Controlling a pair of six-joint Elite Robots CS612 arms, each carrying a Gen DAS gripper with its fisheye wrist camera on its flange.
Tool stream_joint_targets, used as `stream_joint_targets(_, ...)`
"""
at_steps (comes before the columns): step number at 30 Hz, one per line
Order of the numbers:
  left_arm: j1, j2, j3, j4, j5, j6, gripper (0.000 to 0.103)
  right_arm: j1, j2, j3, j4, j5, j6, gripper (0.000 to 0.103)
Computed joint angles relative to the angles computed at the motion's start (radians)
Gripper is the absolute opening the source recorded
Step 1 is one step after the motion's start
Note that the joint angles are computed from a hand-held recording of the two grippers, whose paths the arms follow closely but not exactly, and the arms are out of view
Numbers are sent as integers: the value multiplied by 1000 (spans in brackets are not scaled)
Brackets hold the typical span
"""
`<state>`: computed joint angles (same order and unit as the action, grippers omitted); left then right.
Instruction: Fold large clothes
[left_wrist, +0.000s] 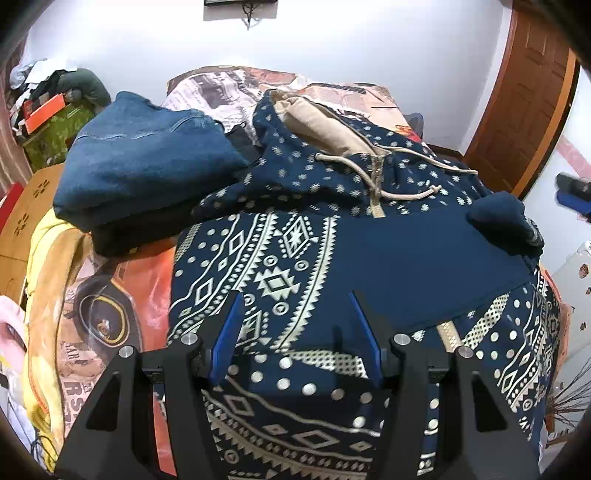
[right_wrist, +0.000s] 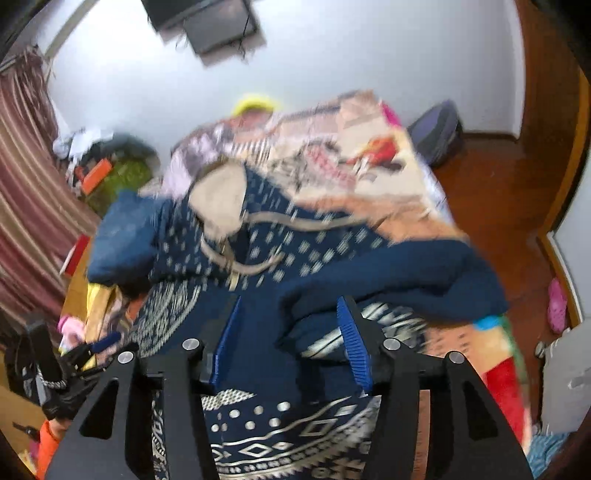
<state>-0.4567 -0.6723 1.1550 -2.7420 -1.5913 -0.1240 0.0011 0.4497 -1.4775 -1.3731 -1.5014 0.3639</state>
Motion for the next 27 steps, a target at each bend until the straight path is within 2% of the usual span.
stream_joint_targets(3,-5,5,-9,-5,2,4,57,-2,13,-29,-22,-158,71,63)
stream_joint_targets(5,-8,10,-18,-4,1,8,57,-11,19,-37,-8,-210,114,65)
stream_joint_targets(6,-9,11,-21,-4,0,9,57,-18,20,-37,7,-212,137,65)
stream_joint_targets(11,-13,20,-37,0,2,13,57,-63,50,-56,86,-161,300,65)
stream_joint_targets(13,-14,24,-43,7,2,11,57,-79,66,-60,113,-109,361,65)
stream_joint_targets(16,-14,32,-56,24,3,5,57,-105,93,-61,126,8,438,65)
stream_joint_targets(20,-13,38,-63,35,7,6,57,-125,110,-52,133,110,490,65)
stream_joint_targets(27,-16,41,-67,39,26,12,57,-121,99,1,90,111,473,64)
